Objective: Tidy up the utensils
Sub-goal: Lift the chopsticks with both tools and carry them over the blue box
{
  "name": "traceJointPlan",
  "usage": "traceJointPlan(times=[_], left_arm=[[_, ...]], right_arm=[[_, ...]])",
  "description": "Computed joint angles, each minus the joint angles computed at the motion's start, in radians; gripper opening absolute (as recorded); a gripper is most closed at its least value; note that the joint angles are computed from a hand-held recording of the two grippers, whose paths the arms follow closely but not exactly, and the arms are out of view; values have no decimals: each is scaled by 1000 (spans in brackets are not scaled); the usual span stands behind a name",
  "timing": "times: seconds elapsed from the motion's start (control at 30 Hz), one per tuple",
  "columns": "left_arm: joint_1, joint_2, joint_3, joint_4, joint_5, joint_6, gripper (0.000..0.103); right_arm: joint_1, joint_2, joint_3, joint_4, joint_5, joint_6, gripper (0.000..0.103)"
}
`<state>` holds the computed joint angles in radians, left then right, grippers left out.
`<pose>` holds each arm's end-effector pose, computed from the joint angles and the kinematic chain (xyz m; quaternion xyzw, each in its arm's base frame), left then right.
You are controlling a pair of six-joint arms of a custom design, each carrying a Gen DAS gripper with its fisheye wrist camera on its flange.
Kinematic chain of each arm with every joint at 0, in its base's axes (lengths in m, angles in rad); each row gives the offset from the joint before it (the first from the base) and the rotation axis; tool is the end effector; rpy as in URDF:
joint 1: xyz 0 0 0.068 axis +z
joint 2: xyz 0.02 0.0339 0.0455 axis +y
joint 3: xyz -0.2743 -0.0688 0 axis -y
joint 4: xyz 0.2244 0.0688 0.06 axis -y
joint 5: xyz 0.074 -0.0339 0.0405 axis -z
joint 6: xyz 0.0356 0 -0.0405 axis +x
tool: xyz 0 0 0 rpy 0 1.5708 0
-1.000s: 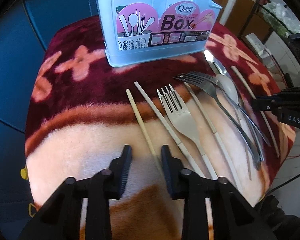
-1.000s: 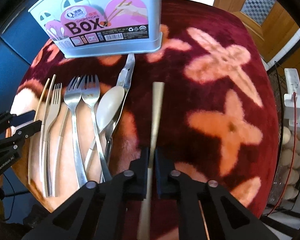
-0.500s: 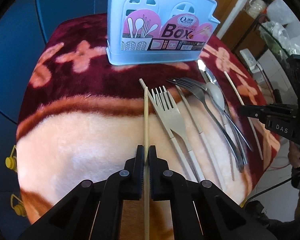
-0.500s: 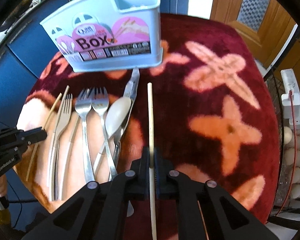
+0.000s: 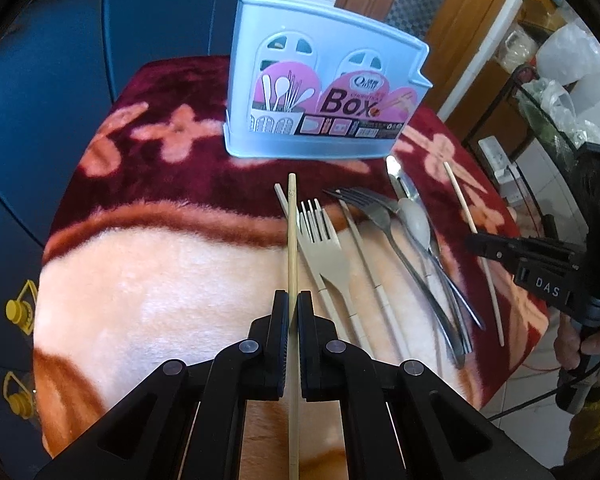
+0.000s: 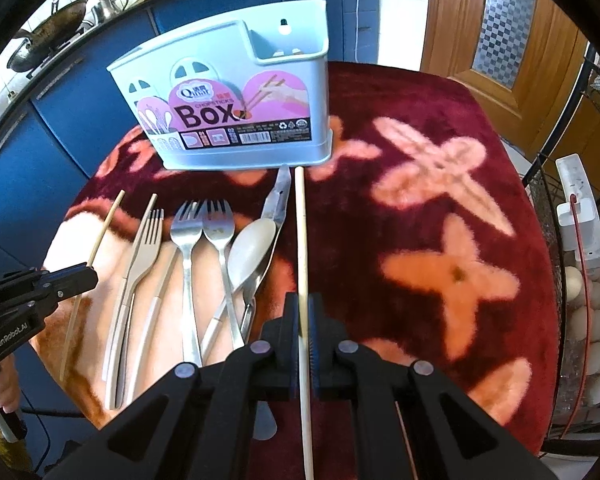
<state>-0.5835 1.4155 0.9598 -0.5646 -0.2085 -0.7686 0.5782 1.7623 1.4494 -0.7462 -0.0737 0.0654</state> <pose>0.2231 -0.1384 0.2469 -0.1166 0.9504 -0.0910 0.2735 0.2982 0.1977 0.2753 -0.2542 0.9328 0.1138 0.2286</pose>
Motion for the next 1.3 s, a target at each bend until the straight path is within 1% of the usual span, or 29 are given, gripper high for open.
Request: traceJointPlan(times=[0.23,0.47,0.83,1.1,1.3], left_arm=[[-20,-30,0,-2,-35,-31,4],[-35,-49,23,5,-84,-39,4],[-40,-51,119,-2,-187,0,4],[-21,-40,181,-7,-221,28,4],[3,-25,218,-8,-228,43,4]], right_arm=[[5,-36,-24,27,-7,6,6],[5,-71,-29,57,-12,17,6],[16,-84,26,90,11,24,6],[37,-79,65,96,37,13,6],[40,-66,92,100,41,9,6]])
